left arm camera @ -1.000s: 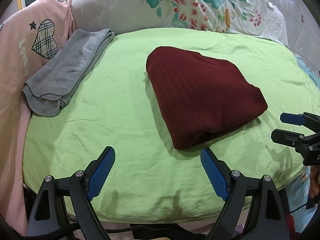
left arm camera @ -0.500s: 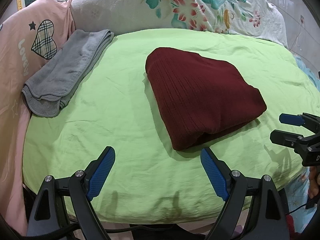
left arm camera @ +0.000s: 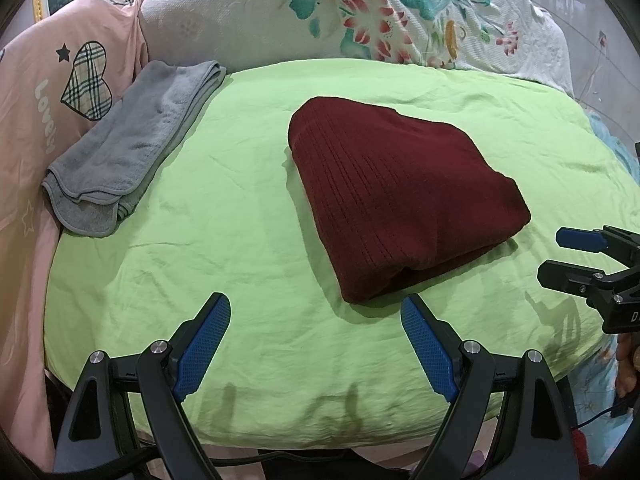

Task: Fold large clothes

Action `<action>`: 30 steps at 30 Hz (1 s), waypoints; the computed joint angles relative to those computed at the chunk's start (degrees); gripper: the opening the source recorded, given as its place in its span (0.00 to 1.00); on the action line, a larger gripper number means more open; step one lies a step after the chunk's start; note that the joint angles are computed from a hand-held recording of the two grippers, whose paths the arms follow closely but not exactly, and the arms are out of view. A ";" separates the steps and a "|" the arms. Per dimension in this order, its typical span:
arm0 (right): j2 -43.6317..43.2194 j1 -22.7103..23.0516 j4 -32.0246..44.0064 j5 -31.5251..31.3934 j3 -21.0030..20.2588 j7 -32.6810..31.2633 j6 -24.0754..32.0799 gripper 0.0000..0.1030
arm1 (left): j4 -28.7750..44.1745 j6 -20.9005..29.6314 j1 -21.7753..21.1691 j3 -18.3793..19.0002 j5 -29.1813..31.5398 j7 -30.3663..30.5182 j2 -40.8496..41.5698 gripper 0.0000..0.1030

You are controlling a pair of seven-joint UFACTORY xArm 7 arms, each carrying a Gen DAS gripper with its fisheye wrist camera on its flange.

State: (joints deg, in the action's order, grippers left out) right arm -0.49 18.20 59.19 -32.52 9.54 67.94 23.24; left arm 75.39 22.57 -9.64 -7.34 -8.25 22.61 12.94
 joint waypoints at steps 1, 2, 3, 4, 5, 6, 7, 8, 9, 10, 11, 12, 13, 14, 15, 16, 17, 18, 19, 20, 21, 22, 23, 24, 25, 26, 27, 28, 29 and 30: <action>-0.01 0.00 0.00 0.01 -0.01 -0.02 0.00 0.84 | 0.01 0.01 -0.01 -0.02 -0.03 0.01 -0.01 0.85; -0.02 0.00 -0.02 0.03 -0.03 -0.06 -0.01 0.84 | 0.00 -0.06 -0.08 0.03 0.07 -0.13 -0.02 0.85; -0.03 -0.01 -0.05 0.09 -0.04 -0.15 -0.07 0.84 | 0.05 -0.12 -0.04 0.00 -0.02 -0.05 0.05 0.85; -0.03 0.02 0.00 0.10 -0.01 -0.10 -0.01 0.84 | 0.05 -0.12 0.04 -0.13 -0.26 0.18 0.05 0.85; -0.04 -0.02 -0.07 0.17 -0.05 -0.24 -0.12 0.84 | 0.05 -0.12 0.11 -0.19 -0.43 0.40 0.03 0.85; -0.04 -0.02 -0.07 0.17 -0.05 -0.24 -0.12 0.84 | 0.01 -0.21 0.03 -0.13 -0.34 0.27 0.00 0.85; -0.04 -0.02 -0.07 0.17 -0.05 -0.24 -0.12 0.84 | 0.04 -0.22 0.02 -0.16 -0.37 0.32 0.01 0.85; -0.04 -0.01 -0.06 0.16 -0.04 -0.21 -0.09 0.84 | 0.06 -0.19 0.03 -0.19 -0.45 0.40 0.03 0.85; -0.04 -0.02 -0.06 0.16 -0.04 -0.21 -0.09 0.84 | 0.08 -0.21 0.01 -0.18 -0.46 0.41 0.07 0.85; -0.04 -0.02 -0.07 0.11 -0.04 -0.16 -0.11 0.84 | 0.09 -0.21 0.00 -0.17 -0.46 0.41 0.07 0.85; -0.05 -0.03 -0.09 0.07 -0.05 -0.16 -0.16 0.84 | 0.09 -0.21 0.00 -0.16 -0.46 0.41 0.07 0.85; -0.04 -0.03 -0.08 0.03 -0.04 -0.11 -0.11 0.84 | 0.07 -0.22 -0.06 -0.12 -0.37 0.29 0.05 0.85; -0.04 -0.03 -0.08 0.03 -0.04 -0.11 -0.11 0.84 | 0.08 -0.20 -0.07 -0.12 -0.37 0.28 0.06 0.85; -0.06 -0.04 -0.11 0.05 -0.05 -0.09 -0.15 0.84 | 0.08 -0.20 -0.07 -0.12 -0.37 0.28 0.06 0.85; -0.08 -0.03 -0.10 -0.01 -0.02 0.03 -0.14 0.84 | 0.05 -0.20 -0.03 -0.19 -0.50 0.39 0.03 0.85; -0.08 -0.04 -0.12 0.09 -0.04 -0.10 -0.20 0.84 | 0.10 -0.21 -0.04 -0.20 -0.52 0.42 0.07 0.85; -0.13 -0.09 -0.15 0.33 -0.09 -0.47 -0.22 0.84 | 0.11 -0.20 -0.07 -0.17 -0.47 0.36 0.07 0.85; -0.14 -0.09 -0.13 0.32 -0.06 -0.46 -0.19 0.84 | 0.17 -0.17 -0.06 -0.21 -0.52 0.42 0.11 0.85; -0.16 -0.14 -0.21 0.35 -0.09 -0.54 -0.30 0.84 | 0.20 -0.15 -0.06 -0.23 -0.57 0.48 0.12 0.85; -0.17 -0.16 -0.23 0.37 -0.09 -0.55 -0.34 0.84 | 0.40 -0.06 -0.04 -0.26 -0.64 0.55 0.20 0.85; -0.17 -0.15 -0.17 0.33 -0.05 -0.43 -0.30 0.84 | 0.48 -0.03 -0.05 -0.29 -0.70 0.57 0.23 0.85; -0.22 -0.17 -0.16 0.43 -0.06 -0.52 -0.26 0.84 | 0.55 -0.02 -0.10 -0.30 -0.70 0.54 0.25 0.85; -0.25 -0.20 -0.18 0.41 -0.06 -0.57 -0.29 0.84 | 0.69 -0.08 -0.15 -0.28 -0.65 0.49 0.36 0.85; -0.28 -0.23 -0.12 0.28 -0.06 -0.48 -0.27 0.84 | 0.82 -0.14 -0.23 -0.22 -0.50 0.36 0.47 0.85; -0.38 -0.31 -0.09 0.21 -0.10 -0.49 -0.26 0.84 | 0.98 -0.31 -0.36 -0.11 -0.19 0.10 0.65 0.85; -0.47 -0.42 0.00 -0.06 -0.14 -0.30 -0.22 0.84 | 1.08 -0.50 -0.41 -0.09 -0.02 0.02 0.78 0.85; -0.52 -0.56 0.10 -0.35 -0.19 -0.08 -0.26 0.84 | 1.31 -0.77 -0.55 -0.01 0.32 -0.22 1.00 0.85; -0.59 -0.78 0.08 -0.23 -0.35 -0.36 -0.52 0.84 | 1.40 -0.98 -0.42 -0.12 0.24 0.01 1.13 0.85; -0.53 -1.04 0.24 -0.03 -0.51 -0.70 -0.63 0.84 | 1.61 -1.07 -0.37 -0.23 0.17 0.13 1.30 0.85; -0.42 -1.19 0.47 0.01 -0.55 -0.77 -0.49 0.84 | 2.11 -1.03 -0.42 -0.23 0.27 0.03 1.67 0.85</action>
State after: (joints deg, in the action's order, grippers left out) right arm -0.90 17.01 59.66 -32.51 8.99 67.17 22.75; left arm 77.51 21.54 -10.06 -7.58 -7.98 22.64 14.61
